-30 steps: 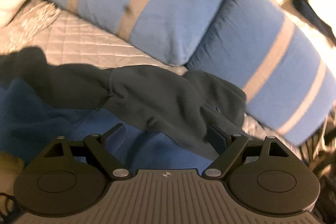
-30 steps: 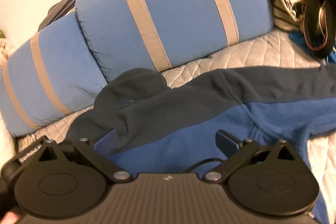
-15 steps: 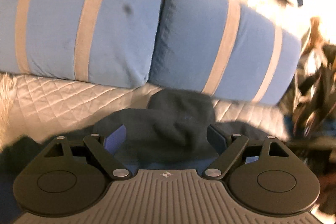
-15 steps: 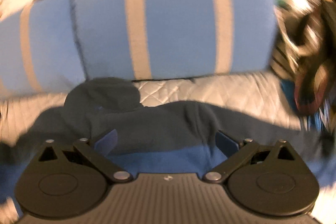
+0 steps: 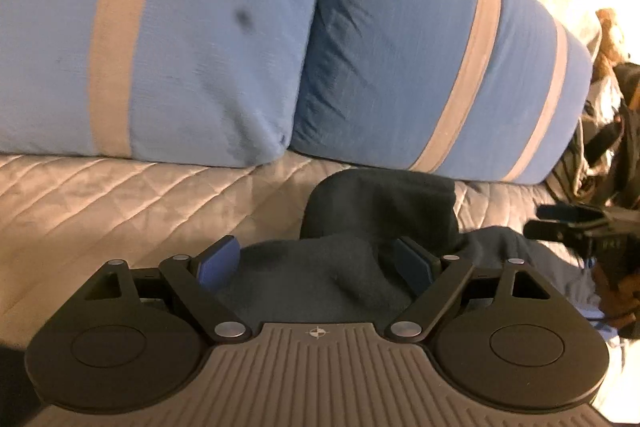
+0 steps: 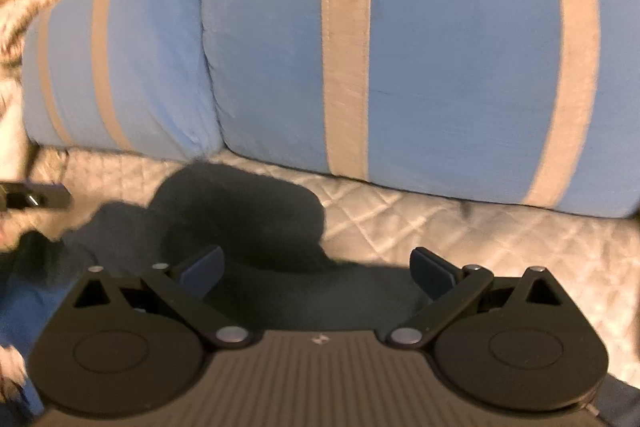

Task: Fold clothes

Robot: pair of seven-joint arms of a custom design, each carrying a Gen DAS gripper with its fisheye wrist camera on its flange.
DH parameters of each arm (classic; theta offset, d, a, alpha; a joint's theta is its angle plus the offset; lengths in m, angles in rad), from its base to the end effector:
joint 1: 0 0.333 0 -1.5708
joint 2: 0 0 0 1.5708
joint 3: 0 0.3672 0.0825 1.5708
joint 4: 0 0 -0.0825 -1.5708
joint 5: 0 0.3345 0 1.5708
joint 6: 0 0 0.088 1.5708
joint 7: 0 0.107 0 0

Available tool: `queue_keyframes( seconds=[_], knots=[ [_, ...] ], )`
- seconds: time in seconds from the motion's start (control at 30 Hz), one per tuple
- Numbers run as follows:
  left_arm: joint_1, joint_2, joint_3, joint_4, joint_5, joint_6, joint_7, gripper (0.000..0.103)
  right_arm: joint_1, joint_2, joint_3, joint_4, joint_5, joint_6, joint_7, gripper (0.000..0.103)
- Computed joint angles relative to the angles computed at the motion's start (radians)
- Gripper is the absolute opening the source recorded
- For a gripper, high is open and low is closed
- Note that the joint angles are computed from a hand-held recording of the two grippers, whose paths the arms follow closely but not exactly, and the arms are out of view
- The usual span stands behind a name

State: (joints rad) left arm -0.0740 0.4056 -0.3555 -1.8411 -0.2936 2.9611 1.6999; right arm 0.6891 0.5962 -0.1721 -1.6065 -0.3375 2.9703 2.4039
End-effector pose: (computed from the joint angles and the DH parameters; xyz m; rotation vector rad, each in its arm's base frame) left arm 0.6272 -0.2239 0.4787 -1.7273 2.1323 -1.0680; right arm 0.6044 0.4065 0.4428 -1.7393 1.6337 -0.4327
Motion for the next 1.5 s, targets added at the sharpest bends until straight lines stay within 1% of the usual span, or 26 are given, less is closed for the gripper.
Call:
queue_keyframes(
  seconds=[0.13,0.17,0.2,0.33,0.4,0.53,0.57,0.6,0.67,0.73,0.77,0.8,0.83,0.87,0.9,0.93,1.0,1.07,1.2,1.27,1.3,1.33,1.4,1.43,1.47,1.5],
  knots=[
    [0.08,0.099,-0.104,0.115,-0.062,-0.046,0.115,0.085,-0.1,0.073,0.112,0.066,0.08,0.046,-0.084,0.101],
    [0.085,0.125,-0.113,0.151,-0.073,-0.071,0.13,0.085,-0.125,0.092,0.141,0.082,0.105,0.054,-0.113,0.101],
    [0.087,0.152,-0.119,0.189,-0.083,-0.098,0.144,0.085,-0.15,0.111,0.173,0.1,0.129,0.06,-0.141,0.1],
    [0.028,0.243,-0.051,0.344,-0.069,-0.229,0.103,0.084,-0.247,0.191,0.299,0.166,0.223,0.086,-0.239,0.096],
    [0.028,0.284,-0.057,0.396,-0.09,-0.264,0.11,0.084,-0.296,0.228,0.371,0.192,0.267,0.102,-0.287,0.09],
    [0.043,0.366,-0.095,0.483,-0.171,-0.305,0.119,0.08,-0.363,0.307,0.489,0.266,0.338,0.094,-0.374,0.087],
    [0.054,0.386,-0.116,0.498,-0.2,-0.312,0.134,0.073,-0.39,0.331,0.54,0.283,0.354,0.096,-0.409,0.087],
    [0.062,0.405,-0.13,0.518,-0.222,-0.331,0.145,0.07,-0.414,0.355,0.586,0.299,0.37,0.099,-0.44,0.086],
    [0.055,0.438,-0.129,0.56,-0.242,-0.383,0.146,0.068,-0.439,0.389,0.641,0.322,0.403,0.107,-0.479,0.085],
    [0.047,0.461,-0.126,0.583,-0.264,-0.406,0.15,0.056,-0.46,0.421,0.692,0.345,0.435,0.115,-0.516,0.076],
    [0.043,0.466,-0.124,0.581,-0.283,-0.396,0.143,0.043,-0.467,0.436,0.712,0.353,0.452,0.124,-0.531,0.073],
    [0.041,0.471,-0.123,0.579,-0.302,-0.384,0.136,0.032,-0.467,0.441,0.716,0.355,0.468,0.134,-0.538,0.063],
    [0.036,0.469,-0.118,0.577,-0.299,-0.384,0.143,0.026,-0.465,0.443,0.716,0.355,0.484,0.146,-0.544,0.053],
    [0.03,0.466,-0.113,0.576,-0.296,-0.383,0.149,0.023,-0.463,0.44,0.714,0.352,0.499,0.154,-0.551,0.047],
    [0.017,0.452,-0.102,0.565,-0.28,-0.361,0.169,0.021,-0.452,0.429,0.698,0.345,0.505,0.164,-0.56,0.034],
    [0.004,0.438,-0.092,0.553,-0.262,-0.337,0.188,0.02,-0.433,0.418,0.67,0.346,0.5,0.173,-0.573,0.026],
    [-0.006,0.415,-0.098,0.531,-0.256,-0.269,0.22,0.017,-0.39,0.399,0.608,0.355,0.481,0.189,-0.598,0.02],
    [-0.023,0.387,-0.092,0.495,-0.233,-0.185,0.246,0.016,-0.323,0.377,0.508,0.377,0.466,0.192,-0.595,0.019],
    [-0.029,0.361,-0.134,0.424,-0.186,0.038,0.316,0.016,-0.154,0.353,0.235,0.424,0.444,0.209,-0.518,0.018],
    [-0.085,0.356,-0.074,0.417,-0.119,0.117,0.3,0.017,-0.088,0.365,0.12,0.457,0.439,0.204,-0.459,0.018],
    [-0.128,0.354,-0.017,0.423,-0.089,0.123,0.267,0.017,-0.058,0.373,0.064,0.474,0.435,0.199,-0.426,0.018],
    [-0.182,0.354,0.057,0.431,-0.059,0.117,0.223,0.017,-0.028,0.39,0.007,0.508,0.427,0.164,-0.392,0.018],
    [-0.246,0.357,0.155,0.426,-0.011,0.121,0.162,0.03,0.008,0.423,-0.068,0.577,0.397,0.069,-0.339,0.019],
    [-0.303,0.357,0.239,0.429,0.011,0.106,0.103,0.033,0.021,0.438,-0.093,0.604,0.379,0.03,-0.316,0.02],
    [-0.358,0.36,0.322,0.433,0.034,0.087,0.043,0.041,0.022,0.445,-0.099,0.618,0.362,0.006,-0.306,0.023],
    [-0.397,0.365,0.385,0.436,0.082,0.068,-0.029,0.053,0.034,0.455,-0.123,0.638,0.342,-0.034,-0.285,0.047]
  ],
)
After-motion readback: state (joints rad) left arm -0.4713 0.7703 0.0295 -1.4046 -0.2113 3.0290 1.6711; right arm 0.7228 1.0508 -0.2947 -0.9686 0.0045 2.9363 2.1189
